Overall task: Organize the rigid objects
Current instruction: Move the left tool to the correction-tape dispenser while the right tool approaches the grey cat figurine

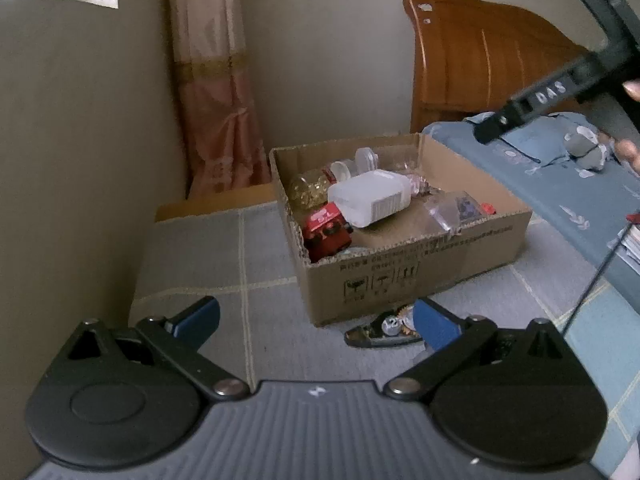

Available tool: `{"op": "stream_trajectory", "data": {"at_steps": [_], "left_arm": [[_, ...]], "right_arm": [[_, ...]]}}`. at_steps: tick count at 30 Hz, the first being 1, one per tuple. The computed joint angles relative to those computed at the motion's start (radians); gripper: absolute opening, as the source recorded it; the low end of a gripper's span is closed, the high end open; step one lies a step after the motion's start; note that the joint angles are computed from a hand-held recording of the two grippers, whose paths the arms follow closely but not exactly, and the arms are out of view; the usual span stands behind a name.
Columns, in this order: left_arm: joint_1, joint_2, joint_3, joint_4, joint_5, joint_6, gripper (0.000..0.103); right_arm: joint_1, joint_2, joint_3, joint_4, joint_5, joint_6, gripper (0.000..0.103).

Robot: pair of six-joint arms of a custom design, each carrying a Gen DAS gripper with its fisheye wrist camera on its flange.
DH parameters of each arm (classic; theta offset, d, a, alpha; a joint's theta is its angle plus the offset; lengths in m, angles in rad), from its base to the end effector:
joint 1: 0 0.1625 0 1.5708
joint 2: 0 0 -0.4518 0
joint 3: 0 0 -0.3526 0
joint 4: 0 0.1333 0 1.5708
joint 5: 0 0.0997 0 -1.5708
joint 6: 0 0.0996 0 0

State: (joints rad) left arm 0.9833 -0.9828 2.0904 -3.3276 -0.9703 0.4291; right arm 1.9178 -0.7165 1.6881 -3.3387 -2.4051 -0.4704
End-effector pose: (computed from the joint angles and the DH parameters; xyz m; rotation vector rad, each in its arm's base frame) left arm -0.1400 -0.5523 0.2178 0.9727 2.2722 -0.8848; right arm 0.2794 -0.5977 0.1925 0.4838 -2.1196 0.8389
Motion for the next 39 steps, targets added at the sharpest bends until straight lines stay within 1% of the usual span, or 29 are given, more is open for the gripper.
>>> {"op": "stream_trajectory", "data": {"at_steps": [5,8,11,15,17,19,21,24,27,30,33,39], "left_arm": [[-0.014,0.009,0.029,-0.052,0.051,0.019,0.102],[-0.013,0.004,0.041,-0.059,0.054,0.013,0.102],[-0.008,-0.002,0.045,-0.057,0.059,-0.003,0.102],[0.001,-0.010,0.050,-0.054,0.065,-0.018,0.102],[0.004,-0.014,0.053,-0.053,0.069,-0.024,0.102],[0.008,-0.018,0.056,-0.056,0.069,-0.028,0.102],[0.013,-0.022,0.059,-0.053,0.064,-0.033,0.102],[0.017,-0.026,0.063,-0.050,0.056,-0.034,0.102],[0.020,-0.028,0.066,-0.048,0.047,-0.029,0.102],[0.021,-0.024,0.065,-0.048,0.043,-0.028,0.102],[0.023,-0.027,0.066,-0.048,0.039,-0.026,0.102],[0.028,-0.032,0.071,-0.055,0.033,-0.030,0.102]], "right_arm": [[0.011,-0.002,0.085,-0.042,-0.024,0.091,0.103],[0.020,0.012,0.136,-0.091,-0.027,0.122,0.103],[0.027,0.029,0.185,-0.135,-0.003,0.153,0.103],[0.036,0.058,0.216,-0.141,0.030,0.207,0.103],[0.039,0.082,0.220,-0.146,0.036,0.214,0.103],[0.045,0.112,0.220,-0.150,0.025,0.220,0.103],[0.045,0.135,0.226,-0.147,0.015,0.244,0.103],[0.035,0.145,0.243,-0.143,0.003,0.280,0.103],[0.029,0.145,0.262,-0.147,-0.029,0.340,0.103],[0.017,0.125,0.296,-0.158,-0.009,0.391,0.103],[0.018,0.113,0.320,-0.164,-0.014,0.410,0.103],[0.034,0.113,0.341,-0.204,-0.060,0.399,0.103]]}}
